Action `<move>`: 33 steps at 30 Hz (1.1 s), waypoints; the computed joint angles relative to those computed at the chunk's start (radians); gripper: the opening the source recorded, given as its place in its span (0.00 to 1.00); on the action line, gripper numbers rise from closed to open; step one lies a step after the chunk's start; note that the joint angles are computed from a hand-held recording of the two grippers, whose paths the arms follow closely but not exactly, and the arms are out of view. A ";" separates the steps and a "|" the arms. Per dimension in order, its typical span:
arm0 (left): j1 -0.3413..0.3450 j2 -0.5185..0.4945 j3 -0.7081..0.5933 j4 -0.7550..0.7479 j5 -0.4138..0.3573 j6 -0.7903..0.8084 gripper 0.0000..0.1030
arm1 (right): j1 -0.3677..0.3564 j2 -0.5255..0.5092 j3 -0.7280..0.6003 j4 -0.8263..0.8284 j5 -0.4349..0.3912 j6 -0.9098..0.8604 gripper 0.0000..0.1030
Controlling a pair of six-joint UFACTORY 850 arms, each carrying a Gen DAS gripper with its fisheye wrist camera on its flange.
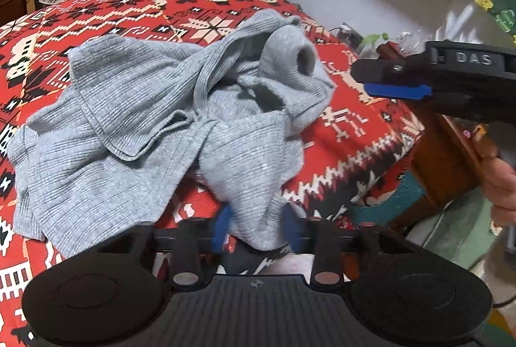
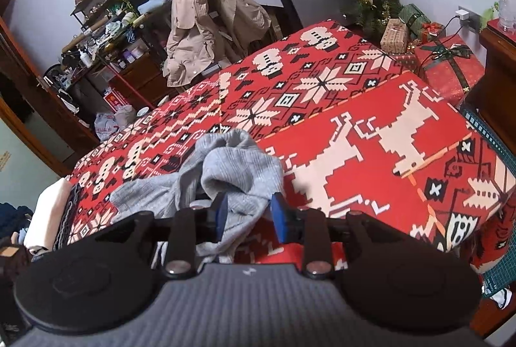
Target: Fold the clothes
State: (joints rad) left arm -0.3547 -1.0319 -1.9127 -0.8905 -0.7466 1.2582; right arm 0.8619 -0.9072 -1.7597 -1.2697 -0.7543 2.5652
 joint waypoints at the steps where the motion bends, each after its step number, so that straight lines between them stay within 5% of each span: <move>1: 0.002 0.000 -0.001 -0.002 0.010 -0.009 0.10 | 0.000 -0.001 -0.001 0.004 0.002 -0.001 0.32; 16: 0.146 0.105 0.070 -0.258 0.075 0.115 0.08 | -0.016 -0.032 -0.067 0.006 0.048 -0.099 0.33; 28: 0.168 0.069 0.059 -0.126 0.065 -0.009 0.10 | -0.022 -0.089 -0.153 0.147 0.167 -0.323 0.40; 33: 0.173 0.075 0.067 -0.138 0.054 0.015 0.17 | -0.025 -0.138 -0.234 0.219 0.148 -0.440 0.40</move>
